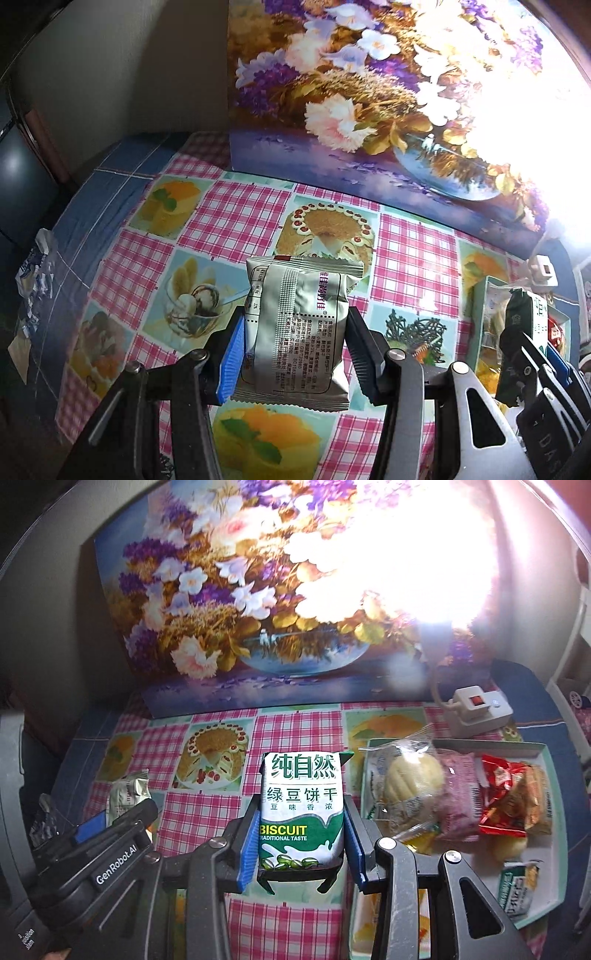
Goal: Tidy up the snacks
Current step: 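Lift and carry the green biscuit box and silver packet over the tray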
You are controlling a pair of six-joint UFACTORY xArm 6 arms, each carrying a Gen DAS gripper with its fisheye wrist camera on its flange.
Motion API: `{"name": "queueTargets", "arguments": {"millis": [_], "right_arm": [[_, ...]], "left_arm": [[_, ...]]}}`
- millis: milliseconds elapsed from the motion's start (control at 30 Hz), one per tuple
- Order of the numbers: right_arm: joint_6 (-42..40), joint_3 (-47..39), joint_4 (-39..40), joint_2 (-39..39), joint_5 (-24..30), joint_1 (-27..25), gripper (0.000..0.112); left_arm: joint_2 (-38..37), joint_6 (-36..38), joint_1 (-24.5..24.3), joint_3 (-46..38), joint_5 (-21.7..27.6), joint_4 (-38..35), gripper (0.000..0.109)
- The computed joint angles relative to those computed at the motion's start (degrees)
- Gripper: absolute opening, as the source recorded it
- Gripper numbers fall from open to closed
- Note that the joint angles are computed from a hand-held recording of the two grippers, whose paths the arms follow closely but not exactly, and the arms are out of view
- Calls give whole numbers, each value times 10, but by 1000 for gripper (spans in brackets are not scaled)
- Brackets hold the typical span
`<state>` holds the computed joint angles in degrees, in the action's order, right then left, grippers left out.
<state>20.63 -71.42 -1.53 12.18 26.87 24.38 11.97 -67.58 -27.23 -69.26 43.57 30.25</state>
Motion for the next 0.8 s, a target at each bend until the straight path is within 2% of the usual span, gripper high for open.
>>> {"name": "queueTargets", "arguments": {"millis": [300, 433, 533, 800], "right_arm": [[-15, 43, 37, -54, 5, -10, 42], [6, 69, 24, -79, 8, -17, 42], [13, 84, 24, -91, 8, -22, 42], [46, 132, -1, -127, 14, -46, 42]], "left_arm": [[-38, -10, 1, 33, 4, -5, 54], [-45, -10, -5, 33, 19, -1, 54], [-55, -8, -11, 43, 1, 12, 54], [-62, 1, -41, 36, -2, 13, 54]]}}
